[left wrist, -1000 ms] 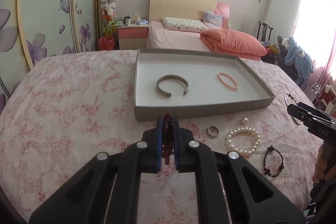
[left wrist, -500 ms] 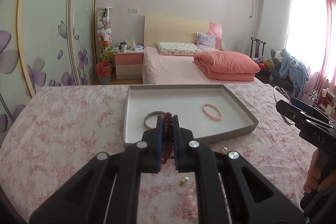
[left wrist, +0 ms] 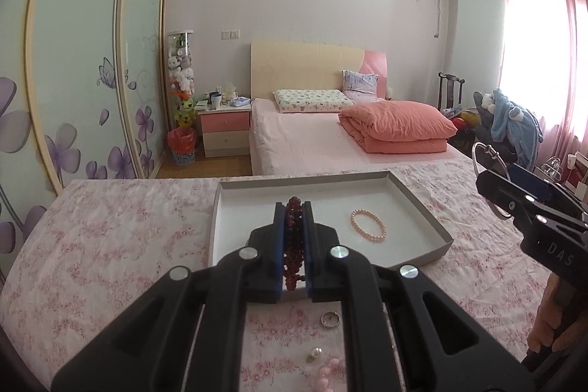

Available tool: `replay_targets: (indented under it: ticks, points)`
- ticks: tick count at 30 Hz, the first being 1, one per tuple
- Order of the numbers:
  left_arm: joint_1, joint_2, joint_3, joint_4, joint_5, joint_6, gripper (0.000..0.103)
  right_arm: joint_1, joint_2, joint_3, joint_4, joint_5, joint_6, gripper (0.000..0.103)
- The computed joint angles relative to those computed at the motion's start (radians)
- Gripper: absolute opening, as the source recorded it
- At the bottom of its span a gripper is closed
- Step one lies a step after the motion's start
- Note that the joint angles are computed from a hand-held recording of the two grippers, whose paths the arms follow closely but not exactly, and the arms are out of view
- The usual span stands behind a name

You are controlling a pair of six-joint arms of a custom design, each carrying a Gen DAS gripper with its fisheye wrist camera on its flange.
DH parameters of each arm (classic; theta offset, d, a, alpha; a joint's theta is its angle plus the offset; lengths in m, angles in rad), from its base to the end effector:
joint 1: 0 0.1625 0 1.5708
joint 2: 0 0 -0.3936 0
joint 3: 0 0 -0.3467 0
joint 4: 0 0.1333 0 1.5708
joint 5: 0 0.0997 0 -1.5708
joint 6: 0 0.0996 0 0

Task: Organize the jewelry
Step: 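Carry the red bracelet into the tray and open left tool while right tool drops the bangle there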

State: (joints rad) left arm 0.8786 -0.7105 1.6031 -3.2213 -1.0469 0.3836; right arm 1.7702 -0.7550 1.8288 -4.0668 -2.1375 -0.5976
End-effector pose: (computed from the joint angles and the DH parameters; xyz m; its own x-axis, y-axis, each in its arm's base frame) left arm -0.2723 -0.6154 0.1551 -0.6482 0.4762 -0.5942 0.7615 0.4107 -0.5015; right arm 0.1872 -0.5231 0.2136 -0.7541 0.2104 0.6222 -0.5487 0.3188 -0.7729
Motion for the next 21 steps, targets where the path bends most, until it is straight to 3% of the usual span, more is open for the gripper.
replay_targets:
  ticks: [12,21]
  points:
    - [0.014,0.072,-0.125,0.051,-0.008,0.009,0.010,-0.003,0.045,-0.112,0.028,0.008,-0.029,0.070]
    - [0.052,0.181,-0.303,0.151,-0.012,-0.004,0.010,-0.053,0.113,-0.264,0.156,-0.004,-0.019,0.070]
